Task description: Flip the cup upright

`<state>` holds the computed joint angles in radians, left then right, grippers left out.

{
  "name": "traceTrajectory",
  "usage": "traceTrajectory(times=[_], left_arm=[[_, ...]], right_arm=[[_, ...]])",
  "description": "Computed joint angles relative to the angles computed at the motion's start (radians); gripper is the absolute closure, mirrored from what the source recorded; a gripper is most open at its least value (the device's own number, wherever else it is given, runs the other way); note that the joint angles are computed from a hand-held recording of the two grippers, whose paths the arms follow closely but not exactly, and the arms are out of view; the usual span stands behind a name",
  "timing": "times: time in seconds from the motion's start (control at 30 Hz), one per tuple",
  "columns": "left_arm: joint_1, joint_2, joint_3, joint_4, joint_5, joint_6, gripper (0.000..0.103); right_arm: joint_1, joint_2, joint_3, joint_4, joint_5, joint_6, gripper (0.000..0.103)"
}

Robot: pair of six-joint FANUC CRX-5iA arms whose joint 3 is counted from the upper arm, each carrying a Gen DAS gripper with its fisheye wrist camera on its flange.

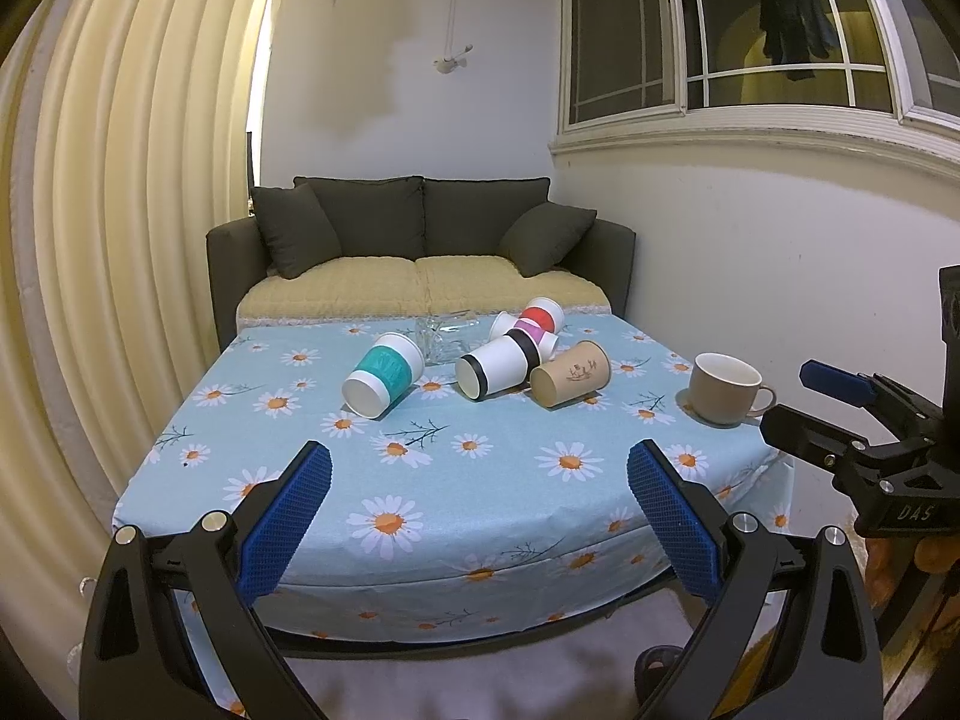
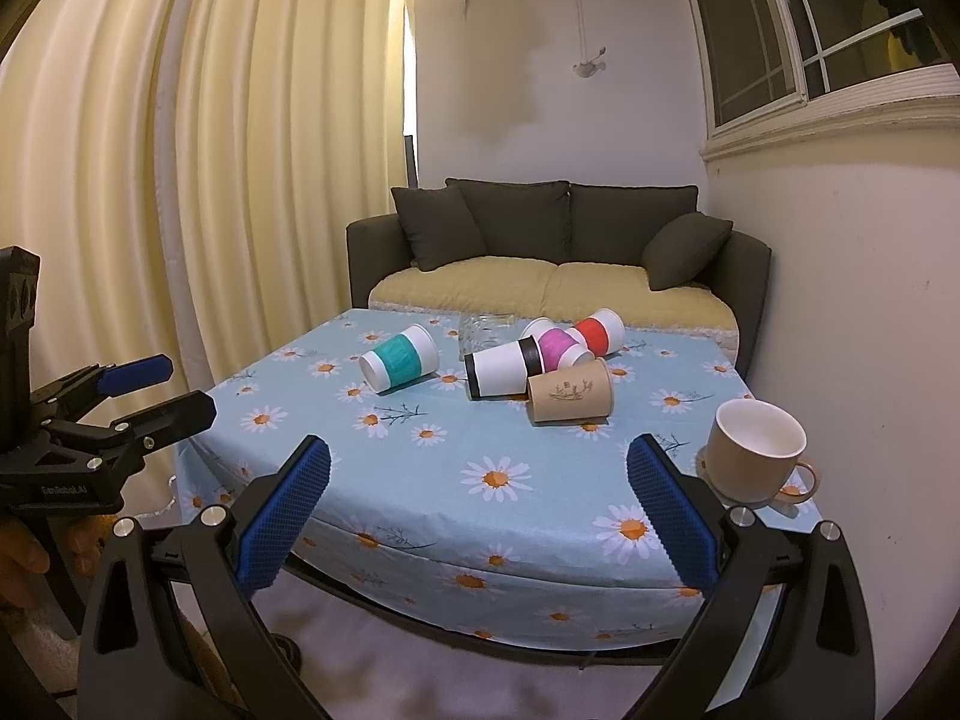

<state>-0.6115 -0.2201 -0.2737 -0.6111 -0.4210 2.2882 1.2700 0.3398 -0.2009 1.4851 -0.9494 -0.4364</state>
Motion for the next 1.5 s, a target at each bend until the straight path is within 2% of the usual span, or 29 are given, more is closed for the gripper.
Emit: traceTrajectory(times=[0.4, 0.5, 0.63, 0.77, 0.87, 0.93, 1.07, 1.13, 1.23, 1.47, 1.5], left_arm=[[0.0, 0.003, 0.002, 0.002, -0.004, 0.001, 0.006], [0.023, 0.011, -0.003, 0.065, -0.002, -0.054, 0.006], [0.064, 0.03, -0.001, 0.187, 0.006, -0.194, 0.006], [0.138, 0.058, -0.021, 0.467, 0.047, -0.513, 0.006], [0.161, 0.106, 0.01, 0.583, 0.039, -0.688, 0.006], [0.182, 0.145, 0.026, 0.714, 0.033, -0.861, 0.006], [0.21, 0.239, 0.123, 0.817, -0.042, -1.06, 0.006], [0.226, 0.293, 0.19, 0.835, -0.099, -1.112, 0.006], [0.24, 0.39, 0.346, 0.749, -0.223, -1.071, 0.006], [0.287, 0.664, 0.712, 0.75, -0.524, -1.125, 0.006], [0.287, 0.699, 0.762, 0.733, -0.556, -1.118, 0.006]], right_arm=[[-0.002, 0.003, 0.001, 0.001, 0.004, -0.001, 0.005], [-0.008, -0.003, -0.004, -0.002, 0.019, -0.01, 0.005], [-0.024, -0.011, 0.002, -0.024, 0.051, -0.01, 0.005], [-0.056, -0.027, 0.009, -0.028, 0.085, 0.013, 0.005], [-0.092, -0.037, 0.019, -0.043, 0.132, 0.037, 0.005], [-0.124, -0.044, 0.023, -0.048, 0.172, 0.047, 0.005], [-0.182, -0.046, 0.041, -0.076, 0.253, 0.059, 0.005], [-0.213, -0.038, 0.06, -0.105, 0.299, 0.078, 0.005], [-0.251, -0.016, 0.093, -0.133, 0.361, 0.102, 0.005], [-0.313, 0.085, 0.231, -0.345, 0.497, 0.287, 0.005], [-0.319, 0.091, 0.232, -0.338, 0.511, 0.278, 0.005]])
